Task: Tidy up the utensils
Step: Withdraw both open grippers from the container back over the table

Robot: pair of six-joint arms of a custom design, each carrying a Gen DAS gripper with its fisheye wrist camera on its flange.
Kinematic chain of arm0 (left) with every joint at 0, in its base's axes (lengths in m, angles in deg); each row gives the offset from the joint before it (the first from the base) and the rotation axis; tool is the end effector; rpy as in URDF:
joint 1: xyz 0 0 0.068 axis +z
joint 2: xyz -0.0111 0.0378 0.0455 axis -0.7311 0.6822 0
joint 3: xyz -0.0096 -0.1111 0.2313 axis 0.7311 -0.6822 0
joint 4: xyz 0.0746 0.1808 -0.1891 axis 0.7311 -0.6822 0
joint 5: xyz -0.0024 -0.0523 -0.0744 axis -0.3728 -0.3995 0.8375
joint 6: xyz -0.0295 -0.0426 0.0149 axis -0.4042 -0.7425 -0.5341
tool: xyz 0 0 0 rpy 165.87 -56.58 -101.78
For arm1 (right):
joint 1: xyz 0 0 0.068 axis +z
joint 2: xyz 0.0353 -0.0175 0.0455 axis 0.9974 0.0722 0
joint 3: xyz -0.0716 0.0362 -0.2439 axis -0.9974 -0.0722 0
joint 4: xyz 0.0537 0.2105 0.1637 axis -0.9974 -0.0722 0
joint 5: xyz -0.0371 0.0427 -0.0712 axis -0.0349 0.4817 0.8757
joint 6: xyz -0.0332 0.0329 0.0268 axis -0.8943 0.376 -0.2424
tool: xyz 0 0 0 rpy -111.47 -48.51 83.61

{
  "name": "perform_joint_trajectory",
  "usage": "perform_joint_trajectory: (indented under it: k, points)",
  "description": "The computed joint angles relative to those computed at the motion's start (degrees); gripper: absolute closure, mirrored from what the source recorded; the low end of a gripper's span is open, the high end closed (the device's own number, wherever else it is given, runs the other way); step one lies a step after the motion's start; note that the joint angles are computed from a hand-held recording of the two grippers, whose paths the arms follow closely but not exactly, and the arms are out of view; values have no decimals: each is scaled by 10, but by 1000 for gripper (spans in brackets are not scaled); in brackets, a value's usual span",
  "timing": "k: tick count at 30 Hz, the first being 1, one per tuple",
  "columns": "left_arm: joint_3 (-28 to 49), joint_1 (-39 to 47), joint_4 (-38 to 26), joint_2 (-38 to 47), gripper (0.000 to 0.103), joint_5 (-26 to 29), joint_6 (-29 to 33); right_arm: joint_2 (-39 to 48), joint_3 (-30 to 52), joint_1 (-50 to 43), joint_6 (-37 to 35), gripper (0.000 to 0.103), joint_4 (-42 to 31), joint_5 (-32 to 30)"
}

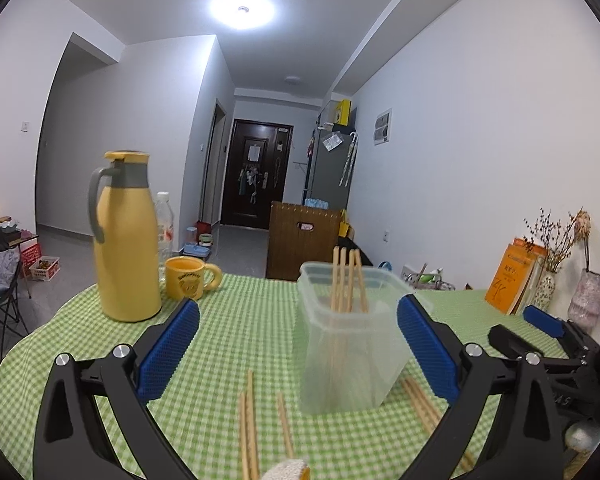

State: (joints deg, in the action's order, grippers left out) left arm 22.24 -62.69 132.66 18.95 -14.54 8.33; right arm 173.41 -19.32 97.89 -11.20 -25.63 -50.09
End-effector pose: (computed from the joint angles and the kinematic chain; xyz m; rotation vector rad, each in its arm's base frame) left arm 0.3021 -0.0834 0.1617 0.0787 1.7676 -0.2726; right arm 0.3001 0.0578 0.1375 -0.0150 1.7340 0.0418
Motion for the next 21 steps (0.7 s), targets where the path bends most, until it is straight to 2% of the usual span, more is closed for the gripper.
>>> perform_joint_trajectory:
  k: [7,11,16,21]
  points:
    - [-49,28,27,21,7,18,2,45,-37,11,14,8,41,20]
    - [-66,32,57,53,7,8,18,74,-57,22,16,8,76,45]
    - [-79,32,127,122,7,-1,25,129,-71,30,10,8,148,86]
    - [-89,17,206,170,7,-52,34,172,-85,38,-6,8,217,112]
